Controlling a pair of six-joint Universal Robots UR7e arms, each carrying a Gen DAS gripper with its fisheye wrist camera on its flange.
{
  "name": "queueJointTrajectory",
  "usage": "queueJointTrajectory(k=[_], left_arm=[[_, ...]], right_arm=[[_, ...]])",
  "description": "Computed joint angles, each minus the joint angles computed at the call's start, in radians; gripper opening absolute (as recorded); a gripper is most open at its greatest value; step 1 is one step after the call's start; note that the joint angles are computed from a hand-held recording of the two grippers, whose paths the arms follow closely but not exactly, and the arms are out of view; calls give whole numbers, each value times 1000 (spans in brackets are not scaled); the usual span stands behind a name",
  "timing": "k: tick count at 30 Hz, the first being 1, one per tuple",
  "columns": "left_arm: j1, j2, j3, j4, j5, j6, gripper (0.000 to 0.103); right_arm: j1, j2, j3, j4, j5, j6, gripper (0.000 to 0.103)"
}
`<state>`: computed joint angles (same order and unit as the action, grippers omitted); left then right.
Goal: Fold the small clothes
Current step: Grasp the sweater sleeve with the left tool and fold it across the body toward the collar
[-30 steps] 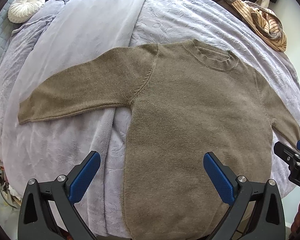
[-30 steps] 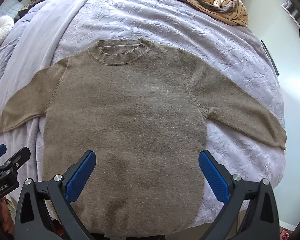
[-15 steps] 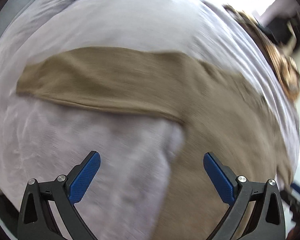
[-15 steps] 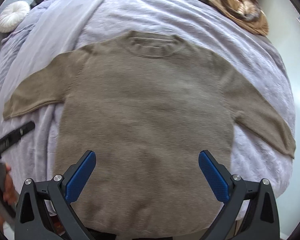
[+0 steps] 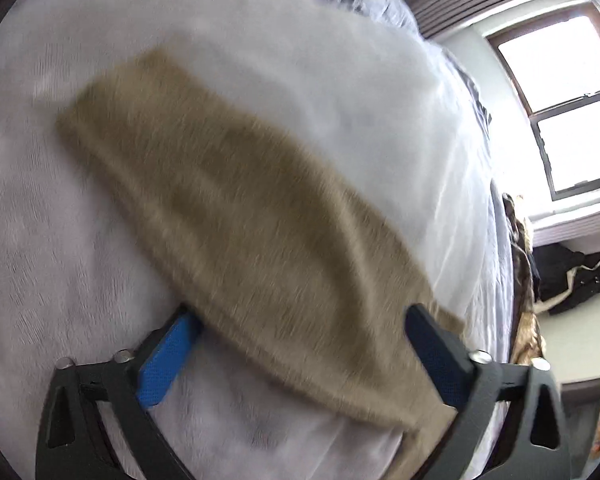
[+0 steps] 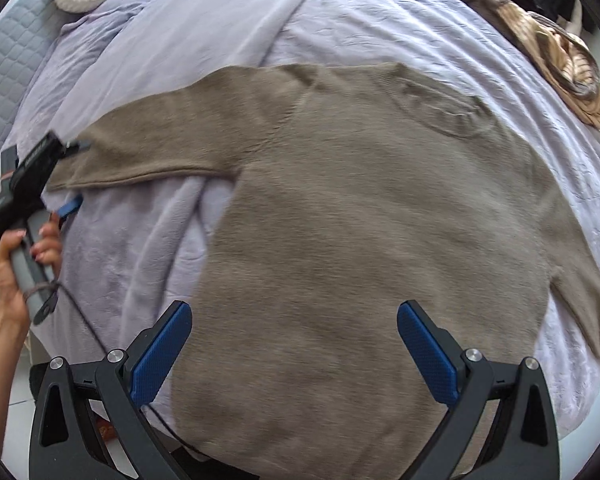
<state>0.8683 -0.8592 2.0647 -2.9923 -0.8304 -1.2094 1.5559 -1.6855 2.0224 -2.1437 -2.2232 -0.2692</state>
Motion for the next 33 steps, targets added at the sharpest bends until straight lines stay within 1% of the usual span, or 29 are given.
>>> queueJointTrajectory(k=[1,2,3,4,5,7,10,13,15,17,19,20,22,25,27,28,29,30,31,32,33], left_arm=[[-2,2,-13,38,12,-8,73],[3,4,-24,66,11,-14,52],[6,15,-35,62,6,-9,24],[13,28,-35,21,-6,20,11],[19,27,-37,5,-17,45,6],[13,23,-37,1,11,93,6],[-39,41,-73,-7,67,188,6],[-88,94,-178,-1,68,336,6],[-121,162,-289,25,45,454,6],[-150,235,-394,41,-3,559,6],[-166,312,-506,62,-61,635,6],[-174,372,-590,87,-100,679,6],[-188,484,-749,172,-149,741,6],[-201,648,-970,323,-214,779,6],[-206,751,-1122,446,-227,795,6],[-211,805,-1193,497,-220,802,6],[-225,821,-1222,591,-207,768,6],[-227,857,-1270,642,-214,767,6],[-233,865,-1276,684,-220,746,8],[-235,874,-1288,726,-223,725,23],[-239,876,-1294,769,-215,702,52]], right_arm=[[4,3,1,3,4,6,102],[7,6,1,5,11,10,102],[7,8,2,6,16,13,102],[7,9,3,7,24,17,102],[6,8,3,7,31,21,102],[-2,6,3,4,41,18,102],[-19,-9,5,-16,54,-4,102],[-46,-29,1,-43,66,-31,102],[-72,-42,-14,-48,79,-38,102],[-102,-51,-30,-53,92,-46,102],[-134,-64,-46,-60,106,-60,102],[-153,-74,-54,-66,114,-69,102],[-194,-91,-67,-81,129,-87,102],[-275,-115,-92,-89,158,-102,102],[-328,-127,-104,-91,167,-109,102],[-354,-130,-109,-94,172,-116,102],[-386,-132,-116,-94,173,-118,102],[-409,-135,-121,-92,178,-124,102],[-430,-135,-127,-88,182,-124,102],[-450,-134,-133,-84,185,-122,102],[-470,-135,-138,-79,188,-126,102]])
